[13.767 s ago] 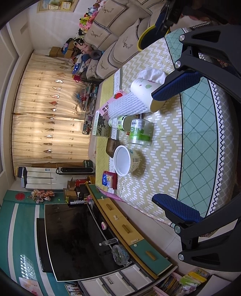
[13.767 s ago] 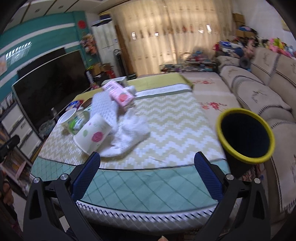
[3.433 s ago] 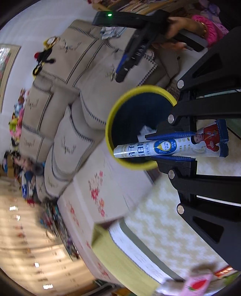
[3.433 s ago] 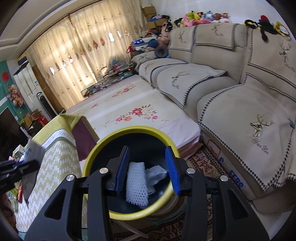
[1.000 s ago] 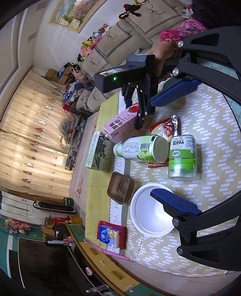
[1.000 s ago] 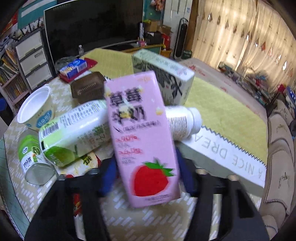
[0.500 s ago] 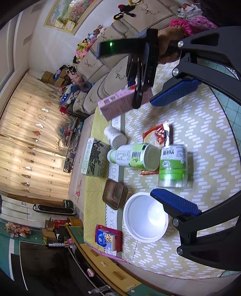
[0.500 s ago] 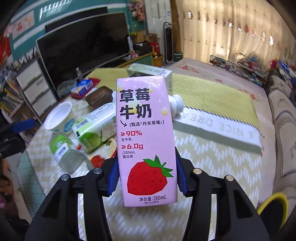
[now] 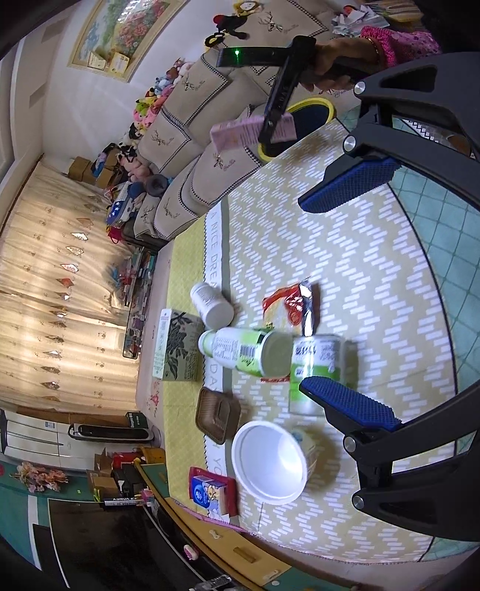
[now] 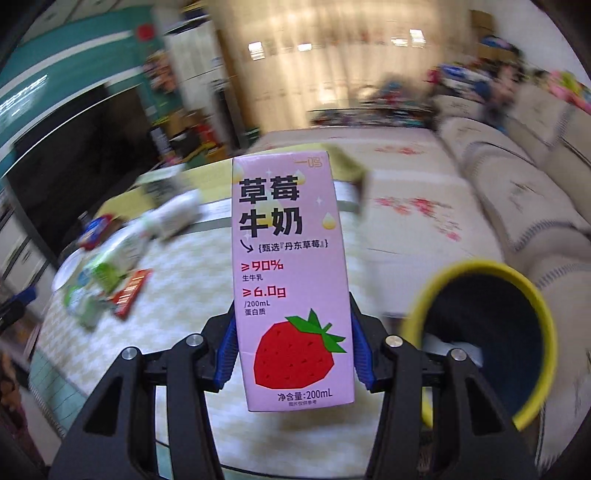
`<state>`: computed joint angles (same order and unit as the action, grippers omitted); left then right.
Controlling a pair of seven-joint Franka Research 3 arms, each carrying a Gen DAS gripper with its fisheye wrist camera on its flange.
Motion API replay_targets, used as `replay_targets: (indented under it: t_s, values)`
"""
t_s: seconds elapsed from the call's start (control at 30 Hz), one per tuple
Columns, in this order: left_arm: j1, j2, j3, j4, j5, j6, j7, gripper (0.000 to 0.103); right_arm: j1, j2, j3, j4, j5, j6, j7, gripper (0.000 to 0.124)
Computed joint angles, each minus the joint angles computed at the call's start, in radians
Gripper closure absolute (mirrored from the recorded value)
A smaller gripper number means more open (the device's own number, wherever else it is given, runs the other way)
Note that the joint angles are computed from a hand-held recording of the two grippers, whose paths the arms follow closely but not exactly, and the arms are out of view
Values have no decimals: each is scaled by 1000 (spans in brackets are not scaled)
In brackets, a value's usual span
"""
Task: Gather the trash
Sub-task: 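Carry the milk carton over the bin and open the right gripper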
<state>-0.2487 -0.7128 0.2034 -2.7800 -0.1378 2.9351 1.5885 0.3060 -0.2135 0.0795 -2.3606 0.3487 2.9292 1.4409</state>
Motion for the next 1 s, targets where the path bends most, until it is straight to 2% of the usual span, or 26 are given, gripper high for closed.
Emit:
replay_targets:
  t_s: [0.17,0.3,0.6,0.63,0.7,0.8,1.0]
  values:
    - [6,8,-31,0,3,-16,-25,14,-207,-26,81,-70,-246,31,271,75]
    - [4,19,-48,3,9,-17,-38,14,-294,-2,90,-81,-384,18,418,75]
    - [4,65,-78,29,27,-24,-61,14,-305,94,27,-61,-547,7,554,74]
    - [5,71,-79,33,28,-25,-63,14,-294,103,12,-62,-538,14,545,71]
    - [10,77,-84,38,31,-30,-68,14,-280,113,-7,-65,-531,25,551,55]
    - [30,82,-98,39,42,-31,-82,14,-286,116,-8,-67,-588,27,617,54]
    - [121,72,-146,24,95,-27,-150,14,-251,87,-28,-105,-495,55,559,53]
